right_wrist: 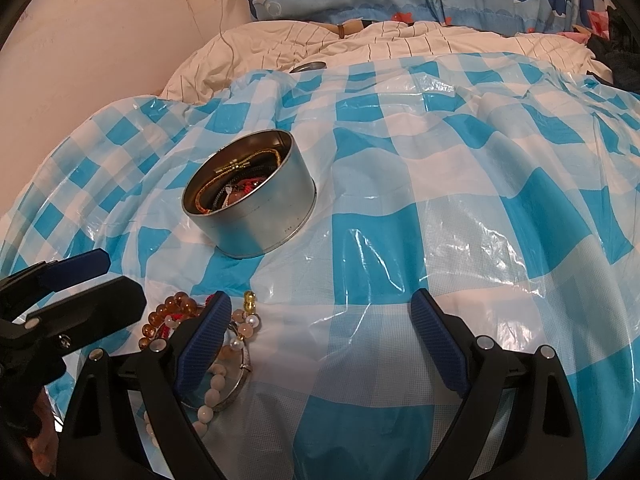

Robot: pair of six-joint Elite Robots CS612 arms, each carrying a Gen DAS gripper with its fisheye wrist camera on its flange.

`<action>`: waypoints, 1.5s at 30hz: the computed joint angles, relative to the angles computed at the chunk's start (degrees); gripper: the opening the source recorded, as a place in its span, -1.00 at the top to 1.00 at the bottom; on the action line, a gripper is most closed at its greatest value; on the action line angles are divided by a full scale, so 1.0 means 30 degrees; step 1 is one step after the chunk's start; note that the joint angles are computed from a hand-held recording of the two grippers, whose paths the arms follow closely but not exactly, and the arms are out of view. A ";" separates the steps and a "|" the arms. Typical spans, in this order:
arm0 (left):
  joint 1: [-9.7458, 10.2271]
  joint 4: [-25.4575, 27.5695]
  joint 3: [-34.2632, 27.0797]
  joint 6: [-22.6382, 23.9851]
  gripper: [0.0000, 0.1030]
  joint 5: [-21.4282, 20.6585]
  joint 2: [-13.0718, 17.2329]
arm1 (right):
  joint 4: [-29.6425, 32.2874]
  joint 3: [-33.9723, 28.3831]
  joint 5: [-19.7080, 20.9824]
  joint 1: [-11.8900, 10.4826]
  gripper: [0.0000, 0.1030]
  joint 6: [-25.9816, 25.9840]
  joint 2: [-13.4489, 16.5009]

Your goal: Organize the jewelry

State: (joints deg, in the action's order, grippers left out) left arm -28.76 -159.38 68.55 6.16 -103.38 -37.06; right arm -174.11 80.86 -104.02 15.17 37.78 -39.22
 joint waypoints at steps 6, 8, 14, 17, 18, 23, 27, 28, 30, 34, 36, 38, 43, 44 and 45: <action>-0.0023 -0.0042 0.0145 0.0049 -0.69 0.0010 -0.0044 | -0.0017 0.0019 0.0002 -0.0007 -0.70 -0.0019 -0.0009; -0.0024 -0.0099 0.0217 0.0018 -0.69 0.0037 -0.0069 | -0.0052 0.0046 0.0014 -0.0009 -0.70 -0.0007 -0.0009; 0.0011 0.0058 0.0016 0.0010 -0.69 0.0014 -0.0015 | -0.0022 0.0005 0.0014 -0.0005 -0.70 -0.0014 0.0003; 0.0016 0.0168 -0.0044 0.0037 -0.69 0.0020 -0.0011 | -0.0023 -0.0003 0.0017 -0.0003 -0.70 -0.0011 0.0009; 0.0005 0.0226 -0.0110 0.0045 -0.69 0.0025 0.0012 | -0.0009 -0.0008 0.0016 -0.0002 -0.70 -0.0009 0.0010; 0.0002 0.0332 -0.0148 0.0116 -0.69 0.0041 0.0019 | 0.0024 -0.0021 0.0011 -0.0003 -0.70 -0.0018 0.0010; 0.0032 0.0302 -0.0107 0.0119 -0.69 0.0025 -0.0006 | 0.0025 -0.0021 0.0010 -0.0005 -0.70 -0.0026 0.0010; 0.0032 0.0302 -0.0107 0.0119 -0.69 0.0025 -0.0006 | 0.0026 -0.0029 0.0016 -0.0005 -0.70 -0.0022 0.0012; 0.0018 0.0295 -0.0135 0.0072 -0.69 0.0034 0.0013 | 0.0031 -0.0031 0.0013 -0.0004 -0.70 -0.0026 0.0013; 0.0017 0.0328 -0.0148 0.0088 -0.69 0.0027 0.0019 | 0.0046 -0.0039 0.0013 -0.0002 -0.70 -0.0025 0.0014; 0.0028 0.0375 -0.0149 0.0148 -0.69 0.0006 0.0019 | 0.0047 -0.0038 0.0015 -0.0003 -0.70 -0.0029 0.0013; 0.0017 0.0423 -0.0194 0.0172 -0.69 0.0014 0.0032 | 0.0065 -0.0045 0.0012 -0.0001 -0.70 -0.0031 0.0013; 0.0021 0.0408 -0.0183 0.0195 -0.69 0.0032 0.0026 | 0.0082 -0.0040 0.0004 0.0001 -0.70 -0.0038 0.0008; 0.0032 0.0413 -0.0186 0.0210 -0.69 0.0020 0.0026 | 0.0082 -0.0033 -0.0002 0.0004 -0.70 -0.0042 0.0006; 0.0057 0.0406 -0.0196 0.0199 -0.69 -0.0027 0.0028 | 0.0073 -0.0047 0.0015 -0.0002 -0.70 -0.0039 0.0007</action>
